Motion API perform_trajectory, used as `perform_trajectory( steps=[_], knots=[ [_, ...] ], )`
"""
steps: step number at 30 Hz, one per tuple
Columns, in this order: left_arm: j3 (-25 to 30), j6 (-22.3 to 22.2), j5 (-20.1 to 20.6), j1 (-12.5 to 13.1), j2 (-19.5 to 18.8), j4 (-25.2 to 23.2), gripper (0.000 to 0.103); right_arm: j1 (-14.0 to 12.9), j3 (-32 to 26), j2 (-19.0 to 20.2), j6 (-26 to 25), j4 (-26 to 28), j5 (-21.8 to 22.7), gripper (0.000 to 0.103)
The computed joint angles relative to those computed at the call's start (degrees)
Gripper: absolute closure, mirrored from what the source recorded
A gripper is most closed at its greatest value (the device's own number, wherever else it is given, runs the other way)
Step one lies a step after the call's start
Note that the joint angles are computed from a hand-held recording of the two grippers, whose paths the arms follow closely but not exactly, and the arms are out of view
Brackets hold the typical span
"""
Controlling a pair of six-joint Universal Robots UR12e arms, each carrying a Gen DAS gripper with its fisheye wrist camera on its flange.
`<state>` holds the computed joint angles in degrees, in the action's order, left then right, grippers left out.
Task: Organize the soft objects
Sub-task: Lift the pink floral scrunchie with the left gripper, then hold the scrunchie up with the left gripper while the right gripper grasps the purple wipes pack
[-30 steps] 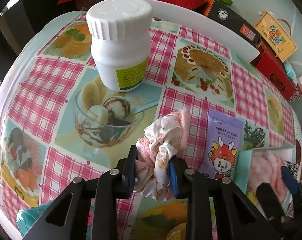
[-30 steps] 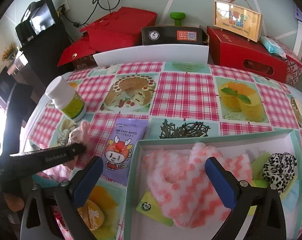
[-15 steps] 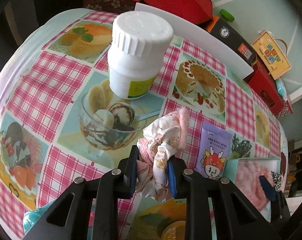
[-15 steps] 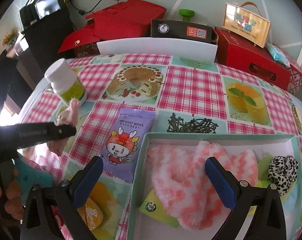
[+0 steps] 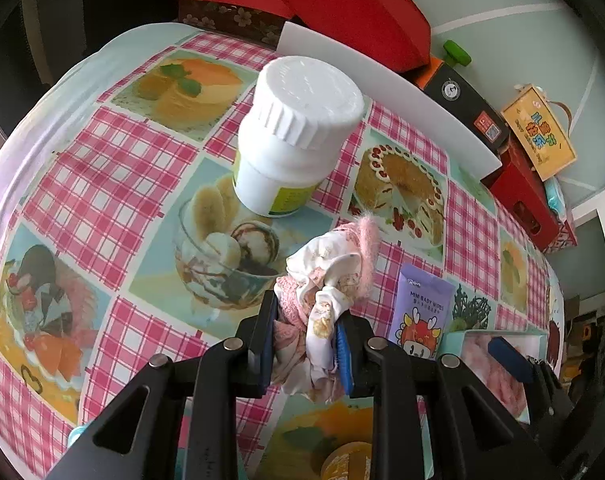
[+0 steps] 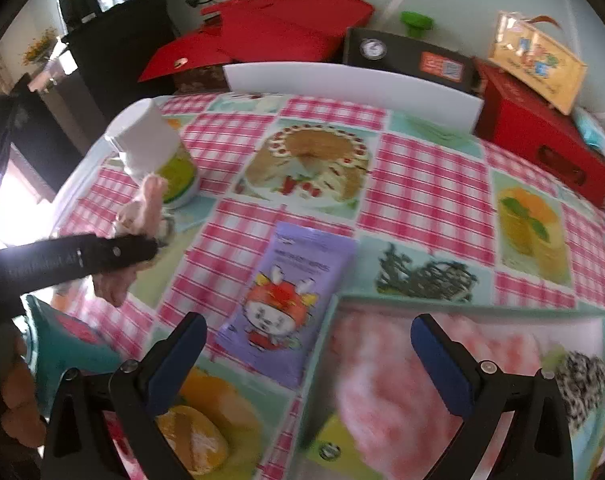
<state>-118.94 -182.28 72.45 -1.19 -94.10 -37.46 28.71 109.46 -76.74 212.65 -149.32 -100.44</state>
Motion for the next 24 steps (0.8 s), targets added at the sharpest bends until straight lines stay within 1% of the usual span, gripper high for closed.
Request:
perform_trajectory(
  steps=[5,10,17,24],
  knots=[
    [-0.1,-0.4,-0.5,0.7,0.6,0.0,0.076,-0.5,-2.8,1.0,-3.0,4.3,0.0,0.0],
    [-0.1,-0.6,-1.1,1.0,1.0,0.3,0.076,-1.7,-5.0,1.9,-4.8,8.0,3.7,0.0],
    [-0.3,-1.1,-1.9,1.6,1.2,0.5,0.076,-2.6,-8.4,3.9,-4.2,13.7,7.1,0.0],
    [-0.4,-1.3,-2.4,1.8,1.3,0.7,0.076,-3.0,-11.1,5.8,-4.3,17.9,8.1,0.0]
  ],
)
